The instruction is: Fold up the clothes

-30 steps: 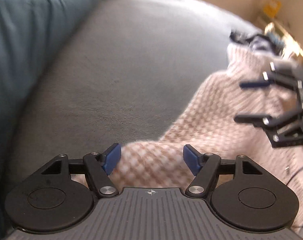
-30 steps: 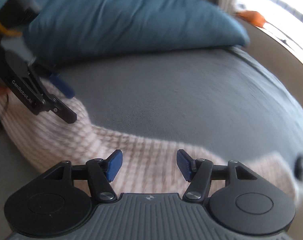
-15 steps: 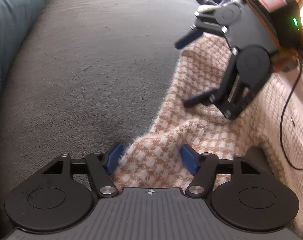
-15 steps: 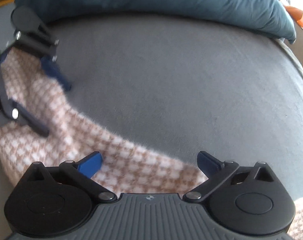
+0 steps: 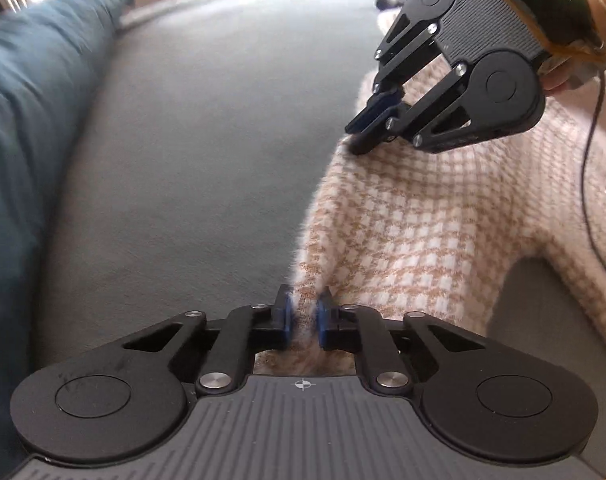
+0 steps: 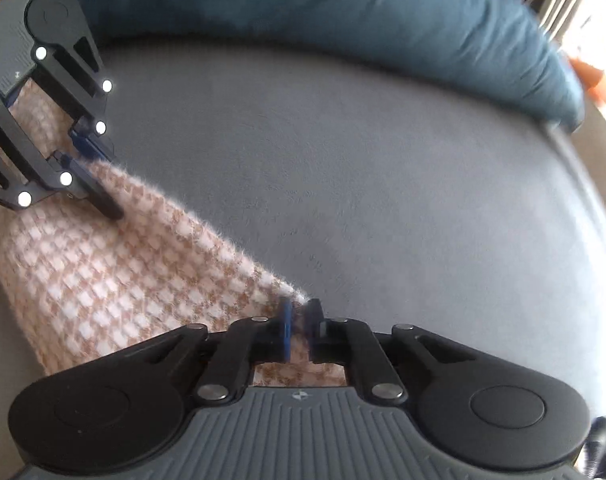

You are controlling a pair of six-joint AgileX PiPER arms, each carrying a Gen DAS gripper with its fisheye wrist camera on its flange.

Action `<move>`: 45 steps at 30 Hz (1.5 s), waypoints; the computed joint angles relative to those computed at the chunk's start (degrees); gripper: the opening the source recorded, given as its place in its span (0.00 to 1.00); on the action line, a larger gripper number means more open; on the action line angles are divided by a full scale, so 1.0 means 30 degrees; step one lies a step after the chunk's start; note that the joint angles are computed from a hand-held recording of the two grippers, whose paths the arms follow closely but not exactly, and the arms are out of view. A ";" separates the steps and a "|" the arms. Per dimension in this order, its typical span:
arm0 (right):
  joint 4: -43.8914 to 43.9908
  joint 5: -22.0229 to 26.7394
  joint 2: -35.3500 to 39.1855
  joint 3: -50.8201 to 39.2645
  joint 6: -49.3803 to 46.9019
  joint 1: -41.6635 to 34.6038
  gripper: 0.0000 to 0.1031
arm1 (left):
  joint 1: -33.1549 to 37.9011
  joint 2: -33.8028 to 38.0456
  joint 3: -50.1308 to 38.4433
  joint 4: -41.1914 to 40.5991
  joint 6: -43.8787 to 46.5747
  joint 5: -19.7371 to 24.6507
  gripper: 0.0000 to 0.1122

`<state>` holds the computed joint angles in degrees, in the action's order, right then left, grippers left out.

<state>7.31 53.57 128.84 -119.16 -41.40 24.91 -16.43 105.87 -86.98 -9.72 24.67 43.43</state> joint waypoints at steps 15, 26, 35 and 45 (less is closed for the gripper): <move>-0.7073 -0.6853 0.0647 0.2032 1.3941 0.1273 0.04 | -0.2277 -0.0936 0.3361 1.0093 -0.9555 -0.2883 0.18; 0.9977 -0.2630 -0.8677 0.6880 0.9380 -1.0027 0.05 | -0.2771 -0.1809 0.2544 1.5306 -1.6105 -0.2747 0.45; 0.8634 -0.1272 -1.0314 1.0868 0.8371 -1.0247 0.05 | -0.3901 0.3550 -0.5104 0.6983 -1.1805 -0.2387 0.42; -0.1443 -0.5847 -0.3479 0.7036 1.3645 -0.4678 0.01 | -0.5009 0.6075 -0.5621 1.2033 -1.7035 -0.3480 0.39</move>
<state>2.98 36.03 118.40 -98.05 -0.46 10.88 -31.46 124.10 -103.85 26.38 -26.44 32.99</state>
